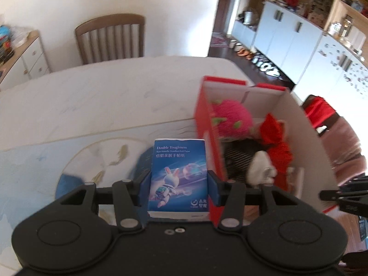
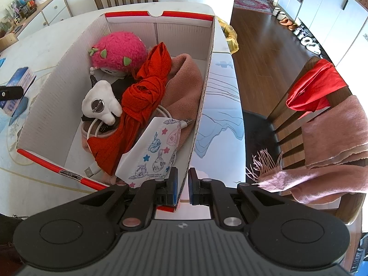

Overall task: Organize objects
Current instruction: 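Lift the toothbrush box and carry it over the box with the left tool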

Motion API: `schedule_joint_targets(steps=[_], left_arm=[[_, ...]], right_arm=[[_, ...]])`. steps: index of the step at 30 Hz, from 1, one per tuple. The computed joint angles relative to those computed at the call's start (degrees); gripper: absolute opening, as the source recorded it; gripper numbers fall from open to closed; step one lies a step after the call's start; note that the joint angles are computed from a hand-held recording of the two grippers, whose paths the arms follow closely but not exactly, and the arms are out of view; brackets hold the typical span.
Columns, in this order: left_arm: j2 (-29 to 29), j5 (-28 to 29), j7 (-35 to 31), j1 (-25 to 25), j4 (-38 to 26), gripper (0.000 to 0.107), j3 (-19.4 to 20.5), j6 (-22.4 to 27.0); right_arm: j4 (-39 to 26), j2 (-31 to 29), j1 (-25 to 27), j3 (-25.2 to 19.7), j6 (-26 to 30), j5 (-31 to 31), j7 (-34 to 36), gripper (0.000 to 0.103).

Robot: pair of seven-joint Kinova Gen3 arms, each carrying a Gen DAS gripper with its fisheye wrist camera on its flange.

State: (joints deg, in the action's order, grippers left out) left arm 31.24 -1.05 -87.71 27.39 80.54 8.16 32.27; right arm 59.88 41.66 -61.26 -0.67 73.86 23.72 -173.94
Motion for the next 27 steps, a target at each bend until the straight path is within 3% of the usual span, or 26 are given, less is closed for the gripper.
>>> schedule_joint_targets(steps=[6, 27], left_arm=[[-0.23, 1.03, -3.83, 0.3, -1.3, 0.048, 2.52, -0.3], [8.32, -0.71, -6.26, 8.92, -14.7, 0.048, 0.87, 4.94]], right_arm=[[-0.1, 0.06, 0.0, 0.0, 0.0, 0.06, -0.03, 0.009], [-0.02, 0.06, -0.01, 0.05, -0.21, 0.26, 0.08, 0.009]])
